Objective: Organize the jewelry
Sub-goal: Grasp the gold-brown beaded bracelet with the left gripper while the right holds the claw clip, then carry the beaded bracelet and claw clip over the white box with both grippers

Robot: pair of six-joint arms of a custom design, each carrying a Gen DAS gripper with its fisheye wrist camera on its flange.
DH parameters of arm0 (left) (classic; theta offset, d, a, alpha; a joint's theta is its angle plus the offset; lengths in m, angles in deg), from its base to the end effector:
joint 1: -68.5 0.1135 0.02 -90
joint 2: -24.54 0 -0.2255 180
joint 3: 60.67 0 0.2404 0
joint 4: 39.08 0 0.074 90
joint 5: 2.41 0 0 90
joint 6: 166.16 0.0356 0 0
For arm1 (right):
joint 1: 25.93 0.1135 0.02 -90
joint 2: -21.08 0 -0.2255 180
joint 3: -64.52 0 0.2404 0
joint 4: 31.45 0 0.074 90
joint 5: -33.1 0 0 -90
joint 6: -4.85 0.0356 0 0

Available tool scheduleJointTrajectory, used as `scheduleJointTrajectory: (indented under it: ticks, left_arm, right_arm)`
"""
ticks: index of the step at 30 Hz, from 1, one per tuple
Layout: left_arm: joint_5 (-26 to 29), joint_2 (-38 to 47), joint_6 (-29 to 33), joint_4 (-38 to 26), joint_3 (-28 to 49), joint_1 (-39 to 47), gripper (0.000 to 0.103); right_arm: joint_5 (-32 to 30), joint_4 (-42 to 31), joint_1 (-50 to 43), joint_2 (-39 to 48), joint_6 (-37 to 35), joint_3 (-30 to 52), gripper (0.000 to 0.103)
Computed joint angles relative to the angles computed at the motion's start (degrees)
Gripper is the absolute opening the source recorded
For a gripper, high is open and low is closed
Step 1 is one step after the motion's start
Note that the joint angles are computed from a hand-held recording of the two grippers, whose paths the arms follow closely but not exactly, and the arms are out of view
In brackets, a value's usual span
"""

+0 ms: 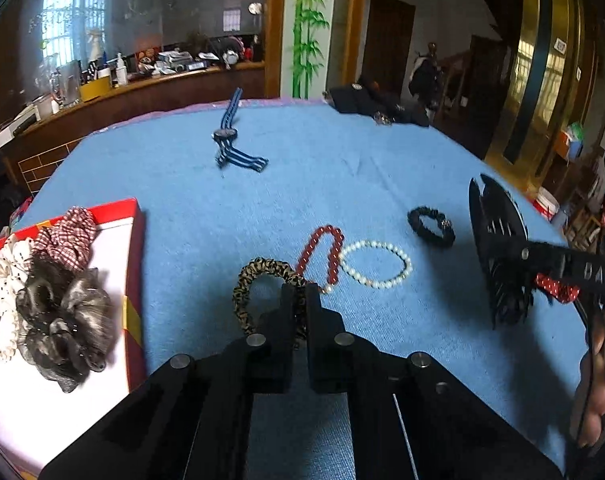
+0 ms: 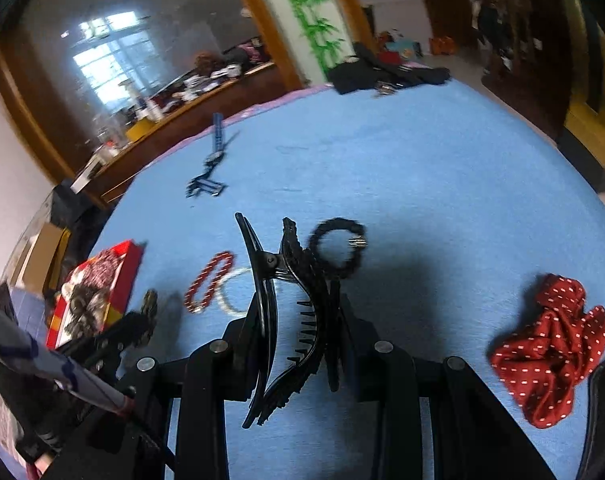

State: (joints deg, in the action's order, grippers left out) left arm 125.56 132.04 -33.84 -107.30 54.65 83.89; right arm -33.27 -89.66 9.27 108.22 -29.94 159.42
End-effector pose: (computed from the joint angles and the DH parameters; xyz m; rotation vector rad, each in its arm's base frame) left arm 0.3687 0.0788 0.2725 0.7559 2.2386 -0.4090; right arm 0.2655 0.1698 0.2890 0.5856 2.2963 0.2546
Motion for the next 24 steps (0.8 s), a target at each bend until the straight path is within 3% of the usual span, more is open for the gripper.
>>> scheduleJointTrajectory:
  ticks: [4, 9, 24]
  left_arm:
    - [1.38, -0.06, -0.51, -0.03, 0.33, 0.68, 0.004]
    - [1.83, -3.5, -1.23, 4.67, -3.99, 1.17, 0.004]
    - [1.42, -6.47, -1.84, 9.55, -7.75, 1.36, 0.004]
  right_arm:
    - [0.33, 2.0, 1.77, 1.57, -2.93, 1.11, 0.035]
    - [0.43, 3.78, 3.43, 2.76, -5.2, 1.75, 0.035]
    - [0.88, 4.91, 3.91, 2.86, -6.14, 1.05, 0.035]
